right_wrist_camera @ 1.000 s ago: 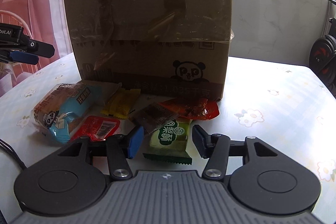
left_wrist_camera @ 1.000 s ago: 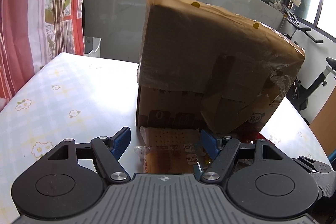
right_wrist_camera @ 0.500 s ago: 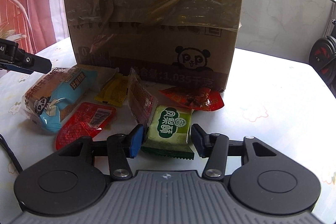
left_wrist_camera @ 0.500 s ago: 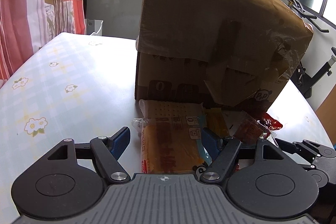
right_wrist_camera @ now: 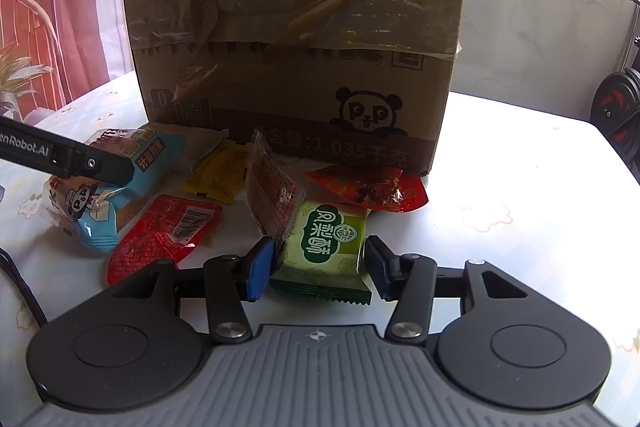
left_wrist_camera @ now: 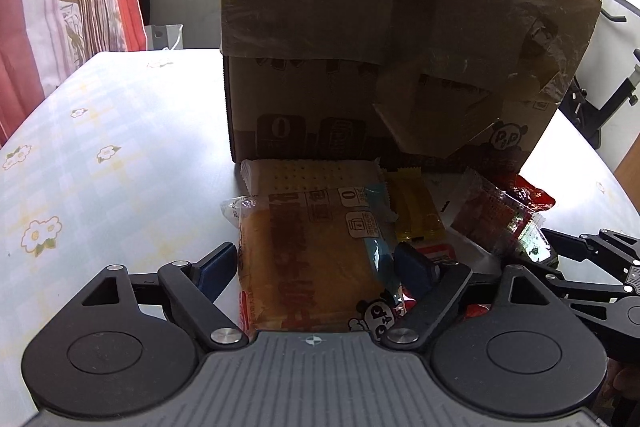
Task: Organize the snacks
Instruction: 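Grasp the bread loaf bag with the left tool while the right tool grasps the green square packet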
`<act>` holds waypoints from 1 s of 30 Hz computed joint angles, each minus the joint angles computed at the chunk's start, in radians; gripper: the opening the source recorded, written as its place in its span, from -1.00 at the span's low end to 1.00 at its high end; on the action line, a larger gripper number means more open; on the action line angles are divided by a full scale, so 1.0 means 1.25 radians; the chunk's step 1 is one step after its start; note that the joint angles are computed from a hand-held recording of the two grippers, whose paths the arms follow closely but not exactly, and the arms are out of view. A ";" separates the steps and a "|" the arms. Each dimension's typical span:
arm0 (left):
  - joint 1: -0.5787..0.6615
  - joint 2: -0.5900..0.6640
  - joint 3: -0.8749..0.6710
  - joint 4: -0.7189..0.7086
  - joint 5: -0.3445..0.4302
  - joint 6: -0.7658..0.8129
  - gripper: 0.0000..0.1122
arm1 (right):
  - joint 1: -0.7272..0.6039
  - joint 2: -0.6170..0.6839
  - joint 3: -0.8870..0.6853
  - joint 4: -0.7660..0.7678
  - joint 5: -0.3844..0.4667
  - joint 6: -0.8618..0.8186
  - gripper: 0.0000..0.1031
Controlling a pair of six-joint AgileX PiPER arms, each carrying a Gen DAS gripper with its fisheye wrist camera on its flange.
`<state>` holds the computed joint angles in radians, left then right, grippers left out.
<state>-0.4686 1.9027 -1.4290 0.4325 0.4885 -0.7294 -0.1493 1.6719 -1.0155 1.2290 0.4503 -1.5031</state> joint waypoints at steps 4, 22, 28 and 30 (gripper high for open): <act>0.011 -0.007 0.012 -0.033 -0.009 0.038 0.52 | -0.005 -0.001 0.001 0.004 0.019 -0.014 0.08; -0.006 -0.053 0.088 0.104 -0.027 -0.099 0.36 | -0.049 0.005 -0.004 0.033 0.115 -0.056 0.07; -0.001 -0.057 0.098 0.103 -0.040 -0.100 0.37 | -0.005 -0.007 0.012 0.012 0.042 -0.055 0.07; 0.000 -0.058 0.099 0.104 -0.040 -0.099 0.37 | 0.005 -0.010 0.018 0.016 0.018 -0.059 0.08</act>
